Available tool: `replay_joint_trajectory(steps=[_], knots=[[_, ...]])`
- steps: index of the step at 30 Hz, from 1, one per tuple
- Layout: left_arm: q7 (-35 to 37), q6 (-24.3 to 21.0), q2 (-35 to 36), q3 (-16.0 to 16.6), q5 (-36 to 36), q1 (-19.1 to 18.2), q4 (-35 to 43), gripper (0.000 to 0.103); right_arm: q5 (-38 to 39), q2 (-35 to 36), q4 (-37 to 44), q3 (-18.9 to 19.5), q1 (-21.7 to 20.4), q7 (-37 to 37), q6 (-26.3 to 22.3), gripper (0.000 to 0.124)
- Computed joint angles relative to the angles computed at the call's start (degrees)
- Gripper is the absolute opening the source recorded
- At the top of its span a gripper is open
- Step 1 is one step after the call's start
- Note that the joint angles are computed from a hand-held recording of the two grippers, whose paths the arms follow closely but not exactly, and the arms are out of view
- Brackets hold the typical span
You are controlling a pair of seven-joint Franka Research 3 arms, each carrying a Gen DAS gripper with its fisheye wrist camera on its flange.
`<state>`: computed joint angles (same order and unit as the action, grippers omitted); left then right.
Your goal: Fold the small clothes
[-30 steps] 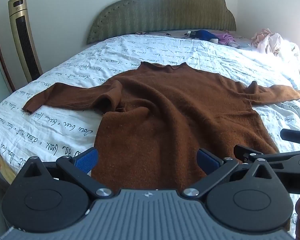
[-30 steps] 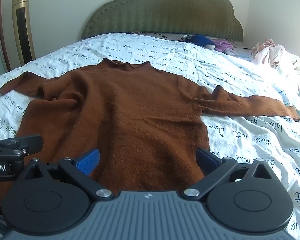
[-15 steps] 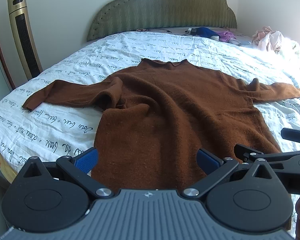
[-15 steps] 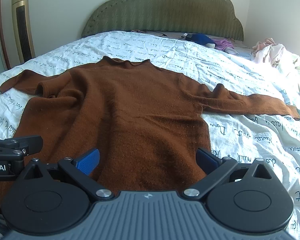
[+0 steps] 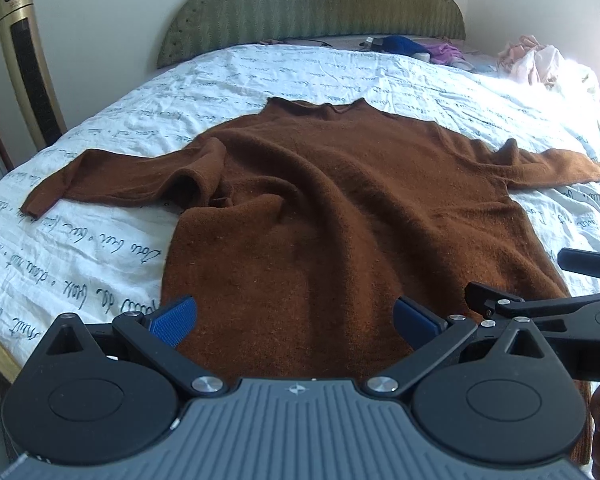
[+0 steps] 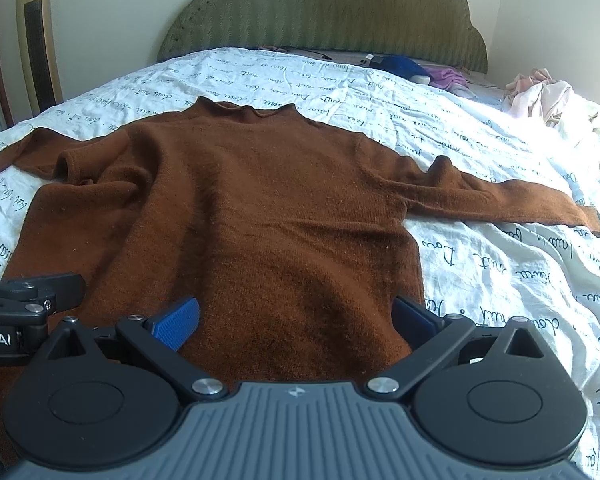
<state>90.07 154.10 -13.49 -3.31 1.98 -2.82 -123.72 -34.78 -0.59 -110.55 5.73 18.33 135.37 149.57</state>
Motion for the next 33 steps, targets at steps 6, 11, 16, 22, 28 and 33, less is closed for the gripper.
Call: replay_joint_trajectory(steps=[6, 11, 16, 22, 28, 33], knots=[[7.33, 0.15, 4.17, 1.3, -9.84, -1.76, 3.69, 0.103, 7.61, -1.2, -4.12, -2.89, -3.62, -7.01, 8.32, 0.103], [15.02, 2.67, 8.03, 1.26, -18.53, -3.36, 7.15, 0.103, -3.8, -3.22, -4.51, -6.12, -11.93, 5.99, 4.09, 0.103], [19.01, -4.99, 13.54, -0.77, -33.2, -1.14, 14.01, 0.103, 23.72, 1.39, -2.4, -12.58, -19.87, -6.39, 12.46, 0.103], [21.37, -8.11, 17.16, -2.45, -53.19, 2.98, 18.44, 0.103, 64.99, 13.14, 9.1, -7.6, -30.34, -32.98, 17.35, 0.103], [12.12, -12.22, 21.08, -3.68, -38.51, 4.68, 24.31, 0.103, 76.6, 21.52, 19.65, -7.47, -31.88, -36.86, 11.79, 0.1], [10.46, -13.26, 22.81, -4.9, -31.75, 5.9, 25.28, 0.103, 74.06, 26.09, 25.58, -8.84, -31.52, -31.31, 7.5, 0.019]])
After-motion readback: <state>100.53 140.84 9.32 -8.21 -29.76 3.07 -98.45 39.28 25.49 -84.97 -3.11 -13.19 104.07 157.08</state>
